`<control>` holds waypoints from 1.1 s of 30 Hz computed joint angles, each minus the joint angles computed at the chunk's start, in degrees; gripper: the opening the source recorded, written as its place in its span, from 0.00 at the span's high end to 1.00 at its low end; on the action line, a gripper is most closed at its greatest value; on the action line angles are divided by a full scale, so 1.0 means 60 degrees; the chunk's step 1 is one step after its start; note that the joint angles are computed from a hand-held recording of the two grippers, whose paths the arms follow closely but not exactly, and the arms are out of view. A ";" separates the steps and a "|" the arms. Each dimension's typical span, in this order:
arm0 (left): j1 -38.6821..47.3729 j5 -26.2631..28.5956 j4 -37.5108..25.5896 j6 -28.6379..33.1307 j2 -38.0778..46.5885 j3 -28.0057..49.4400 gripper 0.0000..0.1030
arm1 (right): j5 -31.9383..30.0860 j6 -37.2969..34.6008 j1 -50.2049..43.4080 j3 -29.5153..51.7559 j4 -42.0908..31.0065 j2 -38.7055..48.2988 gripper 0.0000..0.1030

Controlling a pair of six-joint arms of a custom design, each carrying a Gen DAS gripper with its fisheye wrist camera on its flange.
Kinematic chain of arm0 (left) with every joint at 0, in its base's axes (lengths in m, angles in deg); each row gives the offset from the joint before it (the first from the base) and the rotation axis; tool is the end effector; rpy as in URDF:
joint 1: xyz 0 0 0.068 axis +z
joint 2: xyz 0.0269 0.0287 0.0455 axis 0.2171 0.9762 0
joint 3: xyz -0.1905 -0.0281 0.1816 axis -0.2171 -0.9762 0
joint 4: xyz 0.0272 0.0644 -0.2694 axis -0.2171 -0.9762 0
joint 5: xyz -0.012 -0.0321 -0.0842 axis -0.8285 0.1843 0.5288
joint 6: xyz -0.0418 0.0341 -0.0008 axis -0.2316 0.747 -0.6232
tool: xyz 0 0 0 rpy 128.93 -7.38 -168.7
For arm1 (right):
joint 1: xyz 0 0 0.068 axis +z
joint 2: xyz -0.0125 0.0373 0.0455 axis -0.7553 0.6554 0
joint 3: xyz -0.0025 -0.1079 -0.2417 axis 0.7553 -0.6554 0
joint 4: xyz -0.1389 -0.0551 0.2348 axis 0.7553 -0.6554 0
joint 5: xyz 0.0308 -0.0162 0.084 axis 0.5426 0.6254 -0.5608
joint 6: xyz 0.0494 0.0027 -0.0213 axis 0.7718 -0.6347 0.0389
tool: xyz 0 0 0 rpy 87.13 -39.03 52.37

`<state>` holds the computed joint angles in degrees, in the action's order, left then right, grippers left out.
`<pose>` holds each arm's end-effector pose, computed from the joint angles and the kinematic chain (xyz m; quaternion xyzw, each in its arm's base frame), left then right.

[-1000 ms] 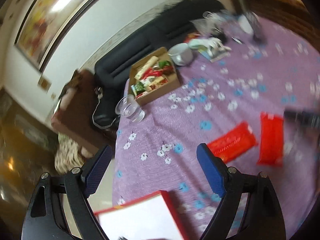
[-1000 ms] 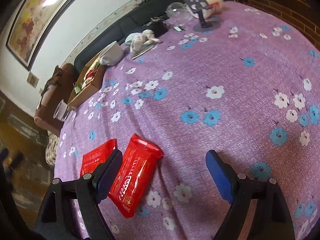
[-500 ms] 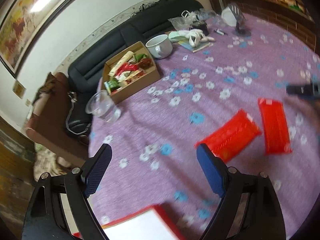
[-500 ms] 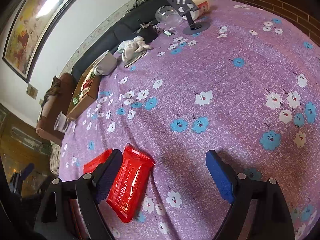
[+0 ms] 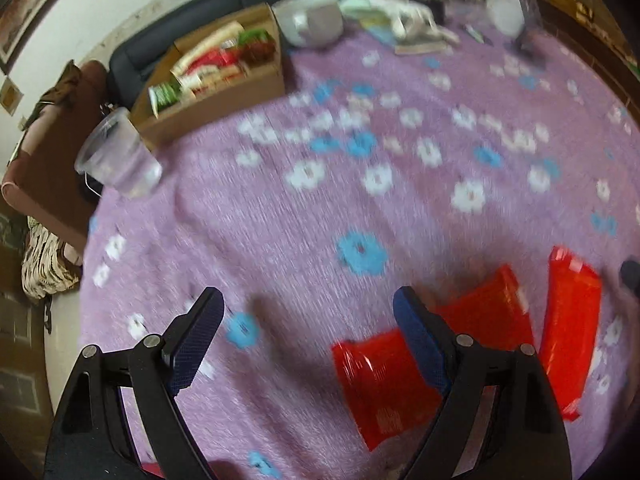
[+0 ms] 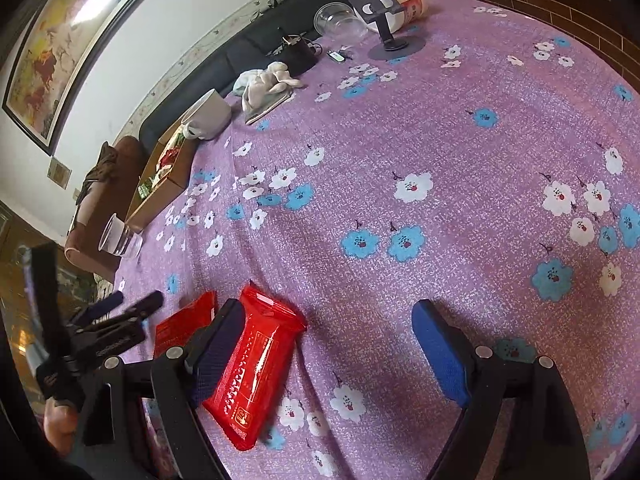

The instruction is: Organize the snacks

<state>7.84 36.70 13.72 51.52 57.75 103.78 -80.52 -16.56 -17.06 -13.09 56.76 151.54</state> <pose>0.3305 -0.0235 0.0878 0.1819 0.9522 0.0796 0.2323 0.2019 0.1211 0.0883 0.2204 0.9179 0.1872 0.2718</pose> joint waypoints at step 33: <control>-0.2034 -0.0698 -0.3200 -0.2832 -1.1002 -0.6295 0.15 | 0.3212 -0.1955 0.2723 0.2607 -0.3017 0.2127 0.22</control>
